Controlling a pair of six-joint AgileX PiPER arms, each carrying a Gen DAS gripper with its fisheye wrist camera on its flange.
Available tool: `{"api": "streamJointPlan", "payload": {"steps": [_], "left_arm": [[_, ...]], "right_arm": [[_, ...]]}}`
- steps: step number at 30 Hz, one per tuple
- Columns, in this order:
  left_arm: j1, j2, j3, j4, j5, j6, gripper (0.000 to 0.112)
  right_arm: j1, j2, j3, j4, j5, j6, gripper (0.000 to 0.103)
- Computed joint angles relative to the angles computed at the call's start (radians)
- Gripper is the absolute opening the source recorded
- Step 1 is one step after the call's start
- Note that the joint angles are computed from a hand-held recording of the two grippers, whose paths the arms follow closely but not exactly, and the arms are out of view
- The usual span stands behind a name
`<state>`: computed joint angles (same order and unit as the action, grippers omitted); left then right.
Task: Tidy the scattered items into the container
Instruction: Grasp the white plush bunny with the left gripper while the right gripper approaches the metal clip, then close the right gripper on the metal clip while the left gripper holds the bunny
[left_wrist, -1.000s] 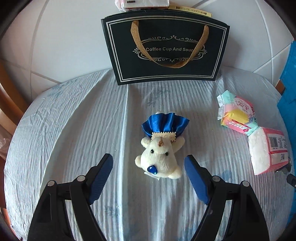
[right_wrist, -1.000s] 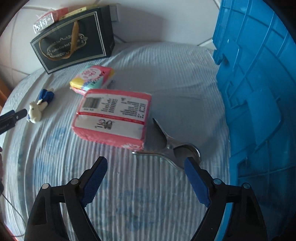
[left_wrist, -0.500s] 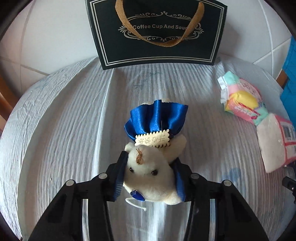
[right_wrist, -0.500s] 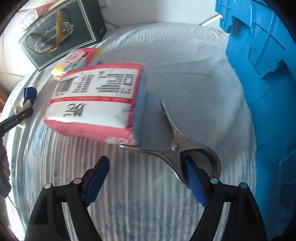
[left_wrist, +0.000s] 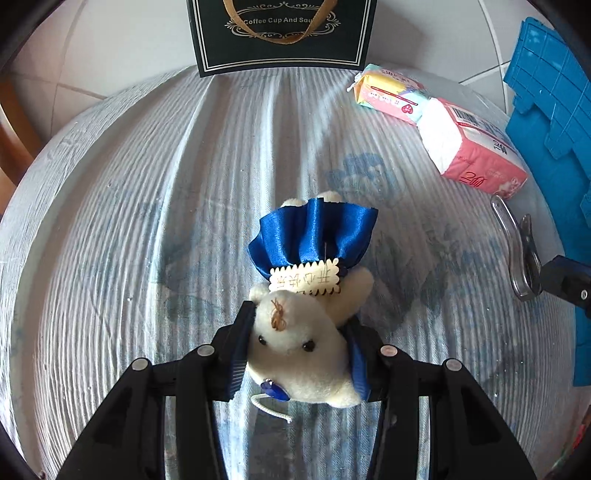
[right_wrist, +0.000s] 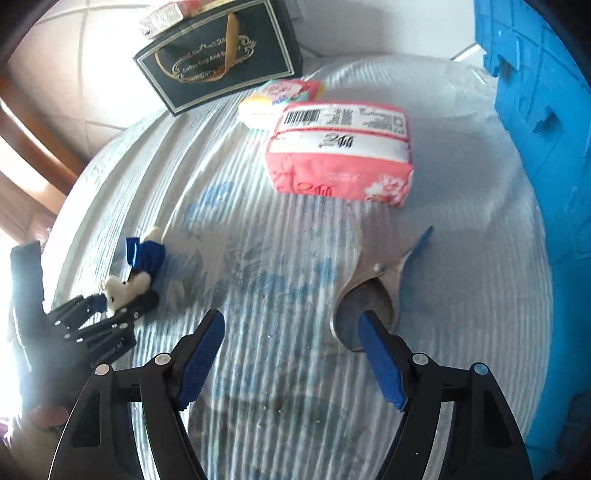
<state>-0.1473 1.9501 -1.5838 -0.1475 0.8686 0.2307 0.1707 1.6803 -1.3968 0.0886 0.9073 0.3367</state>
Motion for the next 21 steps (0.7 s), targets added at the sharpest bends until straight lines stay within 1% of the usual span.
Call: {"api": "streamJointPlan", "payload": {"steps": [2,4,6,8,9,10,11,12,14,15,16,17,18,19,21], "left_arm": [[-0.005,-0.015,0.019,-0.028,-0.020,0.012,0.045],[-0.026,-0.004,0.006,-0.021,-0.019,0.007,0.045],[-0.046,0.020,-0.018,-0.012,-0.003,-0.008,0.045],[-0.069,0.021,-0.012,0.027,-0.021,-0.041,0.045],[-0.078,0.023,-0.014,0.049,-0.026,-0.055,0.049],[-0.082,0.025,-0.016,0.056,-0.031,-0.059,0.050],[-0.080,0.028,-0.018,0.054,-0.037,-0.059,0.055],[-0.079,0.030,-0.017,0.047,-0.045,-0.060,0.060],[-0.079,0.032,-0.011,0.034,-0.069,-0.048,0.060],[-0.079,0.029,-0.001,0.028,-0.087,-0.039,0.055],[-0.080,0.024,0.011,0.019,-0.104,-0.029,0.049],[-0.083,0.022,0.017,0.015,-0.113,-0.021,0.042],[-0.086,0.022,0.017,0.017,-0.112,-0.023,0.039],[-0.087,0.022,0.017,0.013,-0.110,-0.021,0.037],[-0.087,0.012,0.020,0.001,-0.101,-0.010,0.036]], "right_arm": [[-0.016,-0.012,-0.001,-0.054,0.009,0.047,0.076],[-0.038,0.009,-0.016,-0.070,0.006,0.084,0.076],[-0.056,0.027,0.003,-0.081,-0.031,0.106,0.076],[-0.073,0.071,0.003,-0.085,-0.078,0.112,0.076],[-0.070,0.092,-0.003,-0.096,-0.081,0.130,0.076],[-0.068,0.113,-0.010,-0.099,-0.080,0.143,0.079],[-0.055,0.111,0.004,-0.133,-0.118,0.166,0.081],[-0.041,0.117,0.004,-0.171,-0.137,0.190,0.081],[-0.021,0.138,-0.013,-0.228,-0.130,0.224,0.083],[-0.007,0.142,-0.019,-0.267,-0.118,0.252,0.080],[0.010,0.146,-0.025,-0.317,-0.096,0.287,0.069],[0.027,0.150,-0.028,-0.372,-0.073,0.328,0.064],[0.041,0.154,-0.033,-0.415,-0.051,0.360,0.047],[0.044,0.151,-0.032,-0.426,-0.044,0.370,0.043],[0.049,0.156,-0.043,-0.431,-0.025,0.361,0.043]]}}
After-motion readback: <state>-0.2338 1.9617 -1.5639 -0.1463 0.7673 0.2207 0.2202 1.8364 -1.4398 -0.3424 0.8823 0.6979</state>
